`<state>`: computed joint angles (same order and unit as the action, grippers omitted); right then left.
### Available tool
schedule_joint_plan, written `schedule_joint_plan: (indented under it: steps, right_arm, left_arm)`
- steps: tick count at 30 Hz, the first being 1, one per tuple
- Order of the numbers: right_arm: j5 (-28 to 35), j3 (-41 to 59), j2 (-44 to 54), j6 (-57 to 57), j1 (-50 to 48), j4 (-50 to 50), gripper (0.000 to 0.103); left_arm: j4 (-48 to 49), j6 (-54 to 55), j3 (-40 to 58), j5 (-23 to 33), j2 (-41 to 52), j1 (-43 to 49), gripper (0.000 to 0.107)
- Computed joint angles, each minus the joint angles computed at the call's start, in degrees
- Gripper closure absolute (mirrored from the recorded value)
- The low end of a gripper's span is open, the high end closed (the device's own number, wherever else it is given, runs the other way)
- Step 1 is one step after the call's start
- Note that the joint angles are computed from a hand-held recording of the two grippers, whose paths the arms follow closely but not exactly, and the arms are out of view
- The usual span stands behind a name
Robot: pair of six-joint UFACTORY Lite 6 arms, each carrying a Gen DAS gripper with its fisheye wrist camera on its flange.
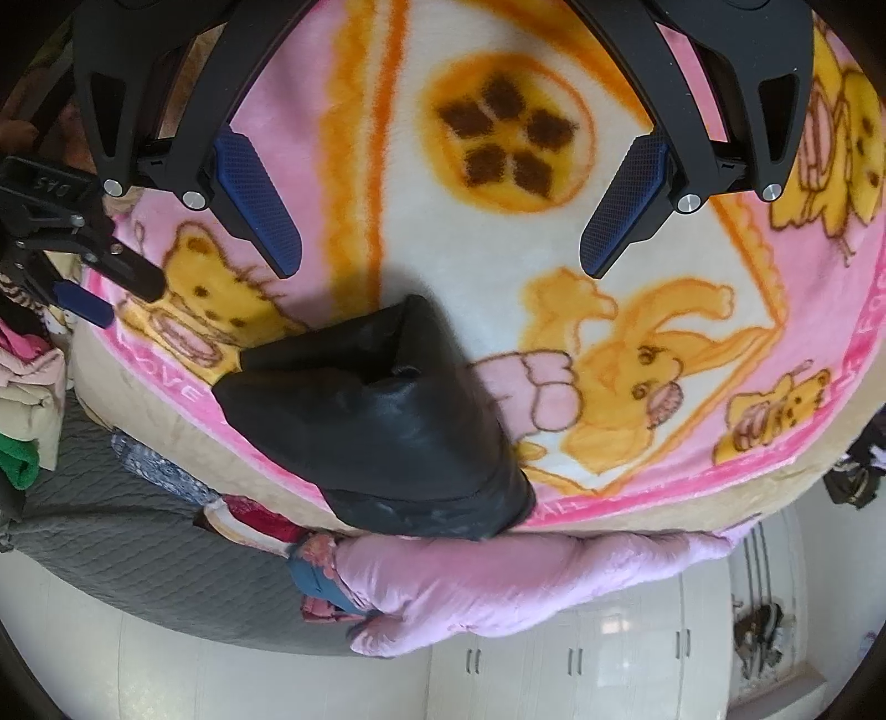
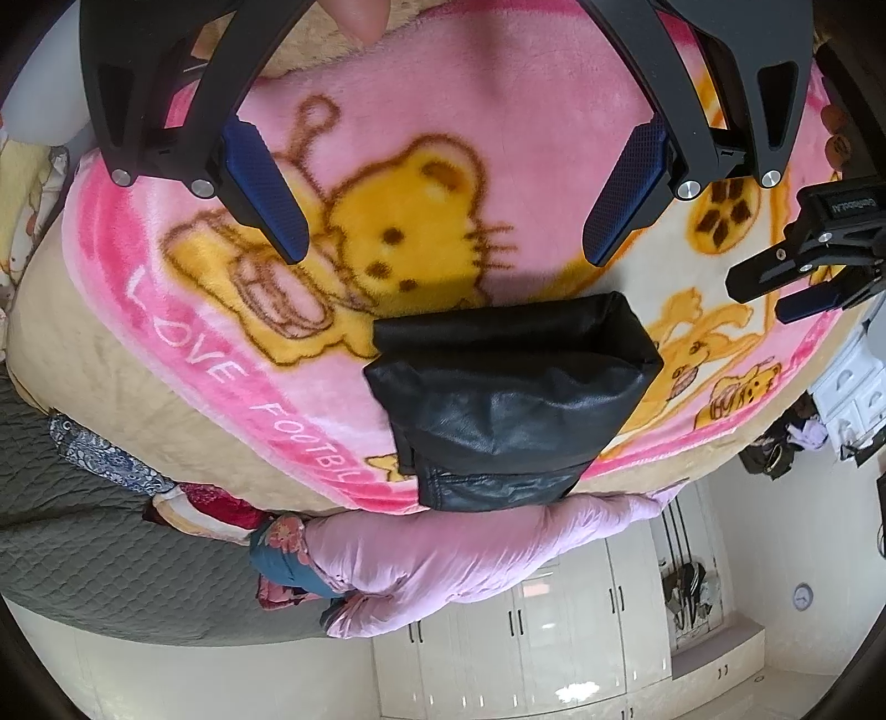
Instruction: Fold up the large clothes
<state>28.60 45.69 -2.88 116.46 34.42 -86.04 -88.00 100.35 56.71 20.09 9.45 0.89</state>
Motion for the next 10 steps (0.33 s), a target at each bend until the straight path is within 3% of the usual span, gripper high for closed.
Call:
schedule_joint_plan:
  steps: [6,10]
  right_arm:
    - [9.57,-7.52,-12.18,-2.18,0.53,5.83,0.004]
    - [11.60,-20.31,-30.67,-8.26,-11.35,16.12,0.004]
  left_arm:
    - [12.75,-13.13,5.05,4.20,3.81,3.50,0.012]
    - [26.59,-28.03,17.23,4.97,11.63,11.82,0.012]
